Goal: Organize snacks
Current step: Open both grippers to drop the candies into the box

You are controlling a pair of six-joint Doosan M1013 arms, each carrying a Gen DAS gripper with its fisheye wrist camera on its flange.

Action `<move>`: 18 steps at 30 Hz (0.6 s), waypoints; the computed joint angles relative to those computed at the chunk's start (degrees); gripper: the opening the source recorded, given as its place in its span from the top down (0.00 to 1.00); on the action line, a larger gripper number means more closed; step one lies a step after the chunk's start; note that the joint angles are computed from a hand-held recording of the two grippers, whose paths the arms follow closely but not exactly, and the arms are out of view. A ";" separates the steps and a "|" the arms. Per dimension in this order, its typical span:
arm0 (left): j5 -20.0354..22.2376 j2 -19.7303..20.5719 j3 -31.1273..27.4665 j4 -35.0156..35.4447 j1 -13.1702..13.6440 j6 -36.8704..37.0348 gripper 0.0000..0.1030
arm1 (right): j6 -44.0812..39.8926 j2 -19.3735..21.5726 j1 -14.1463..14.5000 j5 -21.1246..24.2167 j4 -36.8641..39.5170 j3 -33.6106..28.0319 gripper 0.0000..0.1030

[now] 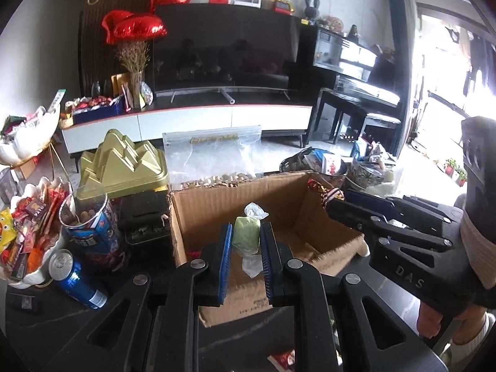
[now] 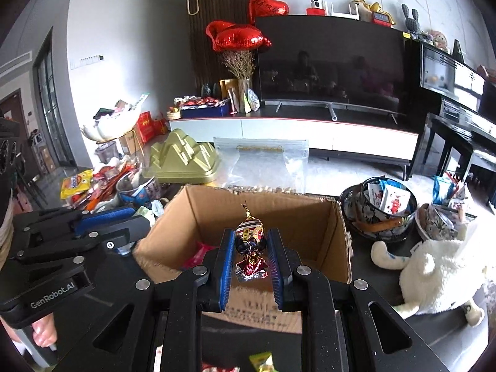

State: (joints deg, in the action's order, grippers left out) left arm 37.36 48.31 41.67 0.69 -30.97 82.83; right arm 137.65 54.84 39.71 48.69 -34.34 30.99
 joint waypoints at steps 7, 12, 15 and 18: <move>-2.58 -1.61 3.62 10.86 -0.97 -8.82 0.49 | 4.18 -0.23 0.13 0.20 -3.71 1.59 0.57; -6.98 -5.45 10.43 14.40 -1.69 -11.71 0.44 | 6.63 -3.07 1.06 -1.91 -5.32 7.33 0.51; -9.73 -7.98 14.96 18.16 -2.18 -14.54 0.40 | 8.34 -4.63 1.80 -2.74 -7.16 10.32 0.51; -10.92 -9.75 17.93 21.80 -2.63 -17.57 0.38 | 10.07 -5.95 2.68 -2.85 -9.06 12.87 0.47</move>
State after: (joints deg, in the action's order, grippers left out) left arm 26.44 38.55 59.60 22.49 -33.59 65.25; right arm 147.72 48.88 42.39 45.84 -43.40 43.86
